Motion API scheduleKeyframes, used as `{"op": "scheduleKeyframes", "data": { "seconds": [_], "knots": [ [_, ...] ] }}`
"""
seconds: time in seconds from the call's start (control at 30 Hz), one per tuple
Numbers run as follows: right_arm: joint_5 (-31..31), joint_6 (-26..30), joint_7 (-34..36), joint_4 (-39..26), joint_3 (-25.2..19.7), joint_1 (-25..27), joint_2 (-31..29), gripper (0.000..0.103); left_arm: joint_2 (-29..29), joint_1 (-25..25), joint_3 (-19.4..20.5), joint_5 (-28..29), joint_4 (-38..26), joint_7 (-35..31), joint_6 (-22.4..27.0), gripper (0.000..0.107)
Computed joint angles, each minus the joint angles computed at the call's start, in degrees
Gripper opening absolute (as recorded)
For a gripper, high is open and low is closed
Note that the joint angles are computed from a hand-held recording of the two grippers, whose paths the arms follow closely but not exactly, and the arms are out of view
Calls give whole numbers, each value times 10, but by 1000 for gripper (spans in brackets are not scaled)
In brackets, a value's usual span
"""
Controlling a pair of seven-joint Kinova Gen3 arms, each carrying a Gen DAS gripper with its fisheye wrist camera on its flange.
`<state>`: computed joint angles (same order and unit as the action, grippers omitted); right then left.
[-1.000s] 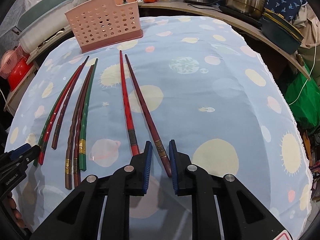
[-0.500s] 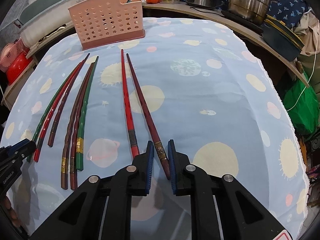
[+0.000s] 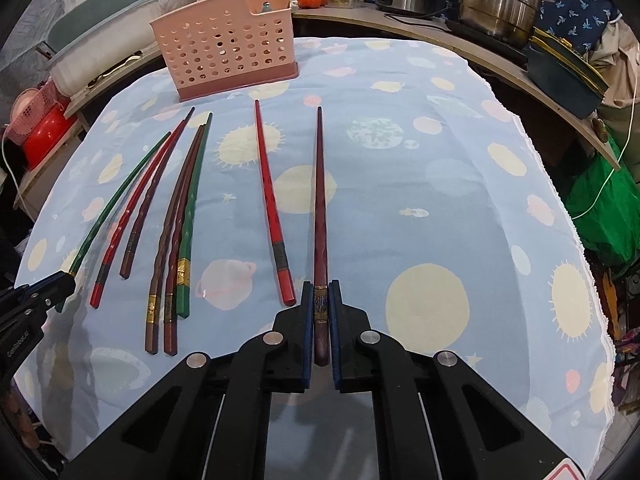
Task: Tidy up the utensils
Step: 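Grasp a green chopstick with the left tool while the right tool grasps a dark brown chopstick, then lift both chopsticks, insert them upright into the pink caddy and open both tools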
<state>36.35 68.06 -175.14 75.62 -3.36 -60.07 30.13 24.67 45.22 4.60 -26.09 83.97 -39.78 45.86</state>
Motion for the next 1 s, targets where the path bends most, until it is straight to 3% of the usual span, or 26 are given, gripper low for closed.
{"op": "scheduleKeyframes", "data": {
  "seconds": [0.37,0.8,1.0],
  "knots": [
    [29,35,-12,-9,-10,-24,-34,7,-28,15,7,-22,-21,20,40,7],
    [115,80,-19,-48,-18,-57,-61,7,-68,10,20,-61,-37,40,37,2],
    [102,69,-25,-36,-25,-46,-60,7,-59,-27,32,-6,-1,16,-1,6]
  ]
}}
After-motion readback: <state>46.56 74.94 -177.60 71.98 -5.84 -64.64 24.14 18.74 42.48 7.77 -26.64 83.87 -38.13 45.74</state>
